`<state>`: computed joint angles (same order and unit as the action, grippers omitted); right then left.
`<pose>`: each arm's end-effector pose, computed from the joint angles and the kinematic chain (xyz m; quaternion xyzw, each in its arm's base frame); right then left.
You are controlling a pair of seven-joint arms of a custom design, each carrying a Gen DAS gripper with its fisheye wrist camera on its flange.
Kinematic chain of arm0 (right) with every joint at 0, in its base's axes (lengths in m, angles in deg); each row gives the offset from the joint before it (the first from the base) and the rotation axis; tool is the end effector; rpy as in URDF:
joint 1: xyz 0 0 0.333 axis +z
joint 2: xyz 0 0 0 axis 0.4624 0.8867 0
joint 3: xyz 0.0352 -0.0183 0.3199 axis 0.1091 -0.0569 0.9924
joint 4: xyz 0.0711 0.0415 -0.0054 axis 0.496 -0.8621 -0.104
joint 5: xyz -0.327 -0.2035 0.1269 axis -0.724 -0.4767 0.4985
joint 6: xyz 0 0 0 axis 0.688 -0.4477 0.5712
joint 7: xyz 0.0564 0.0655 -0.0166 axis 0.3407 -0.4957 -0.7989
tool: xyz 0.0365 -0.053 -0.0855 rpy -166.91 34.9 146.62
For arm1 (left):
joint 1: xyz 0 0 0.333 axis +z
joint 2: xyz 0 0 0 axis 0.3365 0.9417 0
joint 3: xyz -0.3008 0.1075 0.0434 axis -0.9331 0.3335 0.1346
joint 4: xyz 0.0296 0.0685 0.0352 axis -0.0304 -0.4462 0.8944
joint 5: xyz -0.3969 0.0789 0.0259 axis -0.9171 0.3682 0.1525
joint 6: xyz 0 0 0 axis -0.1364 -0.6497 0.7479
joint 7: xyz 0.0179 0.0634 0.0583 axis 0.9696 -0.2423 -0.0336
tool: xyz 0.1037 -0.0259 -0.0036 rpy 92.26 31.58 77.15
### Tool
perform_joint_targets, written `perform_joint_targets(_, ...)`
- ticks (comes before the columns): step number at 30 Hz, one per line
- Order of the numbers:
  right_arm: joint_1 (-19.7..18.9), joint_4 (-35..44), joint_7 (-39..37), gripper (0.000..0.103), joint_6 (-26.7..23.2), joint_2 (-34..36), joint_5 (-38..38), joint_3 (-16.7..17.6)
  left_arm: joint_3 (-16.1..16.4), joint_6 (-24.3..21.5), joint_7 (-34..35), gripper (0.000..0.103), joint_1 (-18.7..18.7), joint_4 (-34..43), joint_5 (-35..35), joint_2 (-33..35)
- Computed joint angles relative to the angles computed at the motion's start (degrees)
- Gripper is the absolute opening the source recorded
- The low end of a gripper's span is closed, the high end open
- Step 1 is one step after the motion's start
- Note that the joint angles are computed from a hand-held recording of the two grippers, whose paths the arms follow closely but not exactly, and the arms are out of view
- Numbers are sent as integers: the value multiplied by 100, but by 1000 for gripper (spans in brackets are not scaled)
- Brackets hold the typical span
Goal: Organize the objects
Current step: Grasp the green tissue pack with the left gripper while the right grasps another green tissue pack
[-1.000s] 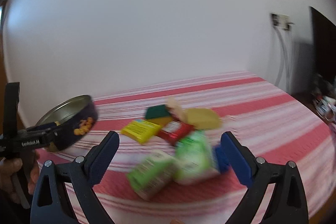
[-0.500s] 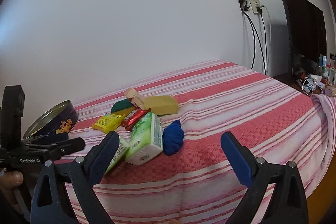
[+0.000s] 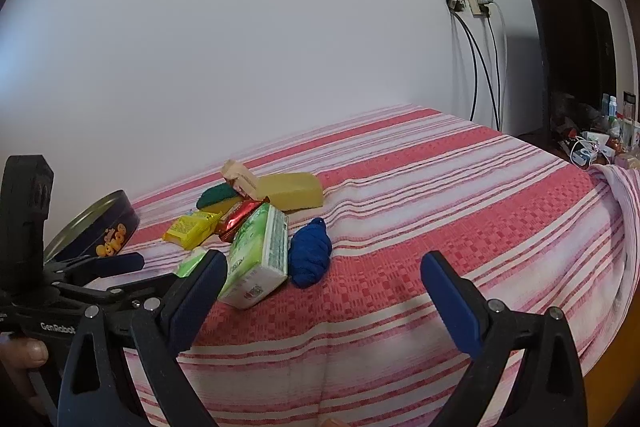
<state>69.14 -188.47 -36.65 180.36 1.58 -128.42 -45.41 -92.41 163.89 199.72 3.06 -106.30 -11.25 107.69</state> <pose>0.3791 0.4146 0.3334 -0.3617 0.7623 -0.4057 0.3514 0.5355 -0.4285 0.3641 -0.3280 0.8622 -0.3782 0.0771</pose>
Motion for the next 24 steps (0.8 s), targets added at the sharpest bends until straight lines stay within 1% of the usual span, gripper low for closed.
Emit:
perform_joint_targets(1, -3, 25, -50, 99, 5, 19, 23, 0, 57, -92, -37, 95, -46, 45, 51, 16)
perform_joint_targets(2, 1, 33, -62, 99, -3, 28, 42, 1, 44, -208, -4, 92, -34, 91, 74, 41)
perform_joint_targets(4, 6, 41, -59, 99, -2, 40, 74, -3, 120, -417, -7, 82, -94, 161, 145, 57)
perform_joint_targets(5, 4, 32, -45, 99, 11, 36, 91, -7, 111, -612, 33, 77, -73, 223, 147, 80)
perform_joint_targets(6, 4, 31, -37, 99, 11, 35, 106, -9, 79, -706, 103, 58, -39, 253, 99, 99)
perform_joint_targets(7, -2, 19, -40, 99, 26, 24, 114, -14, 76, -813, 157, 49, -28, 277, 68, 110)
perform_joint_targets(10, 13, 53, -114, 99, -31, 36, 160, -4, 3, -658, 429, 49, 17, 142, -98, 35)
perform_joint_targets(12, 18, 120, -267, 99, -57, 60, 213, -4, -119, -576, 595, 49, 151, 80, -339, -2)
perform_joint_targets(15, 36, 311, -630, 99, -96, 152, 245, -18, 51, -324, 500, 48, 79, 27, -414, -38)
perform_joint_targets(17, 34, 513, -981, 99, -70, 263, 224, -54, -2, -354, 514, 49, 217, 36, -536, -43)
perform_joint_targets(18, 37, 616, -1147, 99, -65, 324, 232, -79, 71, -346, 440, 49, 205, 32, -540, -62)
perform_joint_targets(20, 41, 868, -1528, 99, -43, 487, 265, -137, 89, -305, 413, 48, 265, 24, -593, -78)
perform_joint_targets(21, 43, 1033, -1782, 99, -39, 597, 323, -171, 174, -248, 331, 49, 208, 10, -550, -91)
perform_joint_targets(23, 47, 1358, -2310, 99, -54, 811, 578, -239, 462, -77, 42, 49, -5, -30, -336, -120)
perform_joint_targets(24, 34, 1524, -2613, 99, -12, 924, 718, -282, 500, -42, -47, 49, 5, -41, -287, -123)
